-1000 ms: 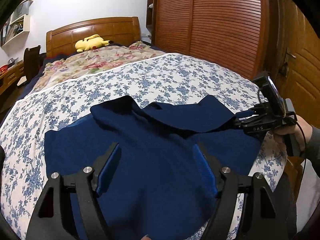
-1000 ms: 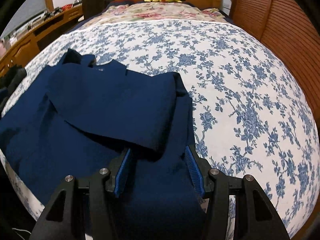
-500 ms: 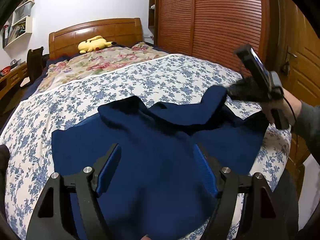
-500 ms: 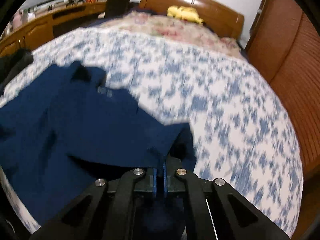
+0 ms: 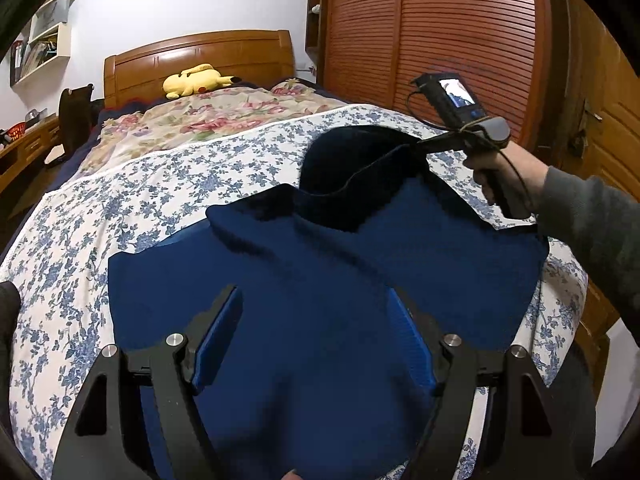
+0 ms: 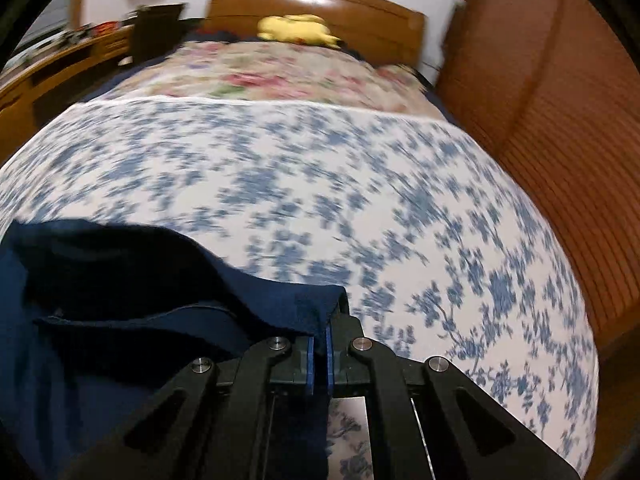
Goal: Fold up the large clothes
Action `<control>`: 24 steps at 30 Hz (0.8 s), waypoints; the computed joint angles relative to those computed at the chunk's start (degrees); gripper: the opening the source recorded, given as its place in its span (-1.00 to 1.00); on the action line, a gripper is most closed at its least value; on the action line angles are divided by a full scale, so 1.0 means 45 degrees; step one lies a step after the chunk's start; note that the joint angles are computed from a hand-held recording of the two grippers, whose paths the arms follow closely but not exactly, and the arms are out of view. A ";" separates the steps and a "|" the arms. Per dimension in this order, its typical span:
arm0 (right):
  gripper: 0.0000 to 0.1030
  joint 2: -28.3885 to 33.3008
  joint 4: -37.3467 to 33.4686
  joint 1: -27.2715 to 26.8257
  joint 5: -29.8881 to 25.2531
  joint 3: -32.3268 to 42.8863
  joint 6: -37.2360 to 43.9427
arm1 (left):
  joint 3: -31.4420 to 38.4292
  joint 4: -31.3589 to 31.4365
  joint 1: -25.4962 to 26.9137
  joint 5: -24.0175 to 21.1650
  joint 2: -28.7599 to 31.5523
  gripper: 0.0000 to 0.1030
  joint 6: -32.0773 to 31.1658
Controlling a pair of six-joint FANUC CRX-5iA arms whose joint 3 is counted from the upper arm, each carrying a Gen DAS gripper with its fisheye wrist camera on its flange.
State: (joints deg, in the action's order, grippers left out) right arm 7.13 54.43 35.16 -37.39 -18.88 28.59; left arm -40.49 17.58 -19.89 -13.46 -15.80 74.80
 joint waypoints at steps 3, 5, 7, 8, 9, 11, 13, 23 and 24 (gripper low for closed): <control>-0.93 0.0128 0.0073 -0.0195 0.0174 -0.0119 -0.0583 | 0.0003 0.0074 -0.0035 0.0006 0.0006 0.47 -0.0052; -0.81 0.0308 -0.0038 -0.0212 -0.0132 0.0059 -0.0717 | 0.0014 0.0121 -0.0062 0.0012 0.0029 0.47 -0.0083; -0.24 0.0302 0.0023 -0.0240 -0.0282 0.0103 -0.0997 | 0.0072 0.0030 -0.0084 -0.0035 0.0053 0.47 0.0038; -0.07 0.0184 0.0060 -0.0292 -0.0114 0.0016 -0.1147 | 0.0065 0.0122 -0.0080 -0.0015 0.0086 0.47 -0.0042; 0.11 0.0014 0.0180 -0.0348 0.0113 -0.0149 -0.1368 | 0.0058 0.0116 -0.0079 -0.0028 0.0080 0.47 -0.0041; 0.17 -0.0053 0.0422 -0.0496 0.0133 -0.0071 -0.1570 | 0.0118 -0.0060 -0.0096 -0.0087 0.0105 0.47 0.0113; 0.17 -0.0162 0.0045 -0.0506 0.0177 -0.0079 -0.1182 | 0.0181 -0.0191 -0.0108 -0.0139 0.0136 0.47 0.0231; 0.17 -0.0449 0.2743 -0.1252 0.1108 -0.0906 -0.4204 | 0.0203 -0.0263 -0.0058 -0.0259 0.0123 0.48 0.0310; 0.17 -0.0426 0.2805 -0.1342 0.1081 -0.0815 -0.4483 | 0.0202 -0.0263 -0.0053 -0.0238 0.0144 0.48 0.0310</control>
State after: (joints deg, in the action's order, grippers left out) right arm 5.22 67.05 29.12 -32.52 -22.55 8.41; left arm -39.58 16.40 -20.13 -14.53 -15.15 76.20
